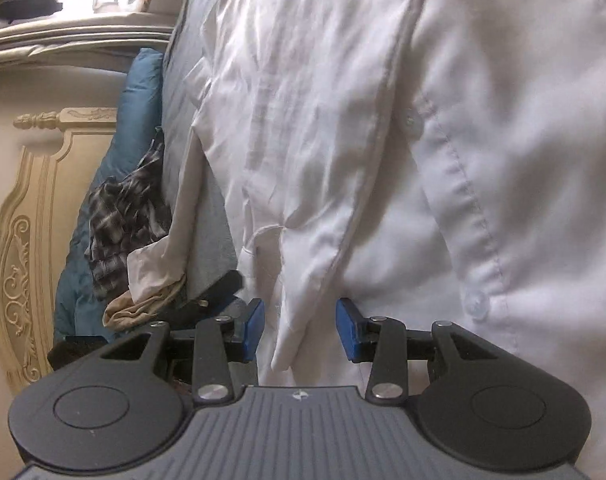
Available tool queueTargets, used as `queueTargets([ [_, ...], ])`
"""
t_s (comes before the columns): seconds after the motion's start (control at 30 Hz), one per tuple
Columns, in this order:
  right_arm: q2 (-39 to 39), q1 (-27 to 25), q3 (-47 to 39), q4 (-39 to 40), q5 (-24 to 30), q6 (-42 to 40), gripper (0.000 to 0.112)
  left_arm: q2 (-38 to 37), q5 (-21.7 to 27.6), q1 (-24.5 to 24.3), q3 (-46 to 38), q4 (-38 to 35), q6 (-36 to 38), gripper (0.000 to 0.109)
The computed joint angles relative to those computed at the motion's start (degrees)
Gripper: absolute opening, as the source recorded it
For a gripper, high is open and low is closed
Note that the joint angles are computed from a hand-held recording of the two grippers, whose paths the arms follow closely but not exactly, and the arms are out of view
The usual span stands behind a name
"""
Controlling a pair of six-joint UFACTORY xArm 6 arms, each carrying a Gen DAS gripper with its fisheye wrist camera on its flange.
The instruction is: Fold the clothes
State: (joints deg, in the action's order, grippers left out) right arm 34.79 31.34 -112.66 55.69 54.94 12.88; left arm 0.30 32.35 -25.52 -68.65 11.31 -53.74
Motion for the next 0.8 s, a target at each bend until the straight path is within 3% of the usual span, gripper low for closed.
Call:
queueTargets([
  [0.27, 0.29, 0.67, 0.98, 0.38, -0.61, -2.10, 0.035, 0.21, 1.76, -1.23, -1.07, 4.46, 0.52, 0.035],
  [0.43, 0.68, 0.93, 0.54, -0.35, -0.70, -2.00, 0.032, 0.96, 2.09, -1.91, -1.88, 5.64, 0.45, 0.024],
  [0.47, 0.67, 1.00, 0.65, -0.37, -0.86, -2.22, 0.031, 1.14, 2.26, -2.06, -2.12, 6.16, 0.20, 0.017],
  [0.5, 0.74, 1.17, 0.55, -0.82, -1.06, -2.60, 0.026, 1.26, 2.89, -2.25, -2.50, 7.21, -0.38, 0.011],
  [0.63, 0.80, 1.98, 0.24, -3.82, -2.62, -3.71, 0.005, 0.49, 2.50, -2.65, -2.39, 12.04, -4.00, 0.007],
  [0.8, -1.03, 1.99, 2.23, -2.66, -4.72, -7.55, 0.003, 0.00, 1.81, -2.77, -2.90, 11.84, -4.47, 0.006],
])
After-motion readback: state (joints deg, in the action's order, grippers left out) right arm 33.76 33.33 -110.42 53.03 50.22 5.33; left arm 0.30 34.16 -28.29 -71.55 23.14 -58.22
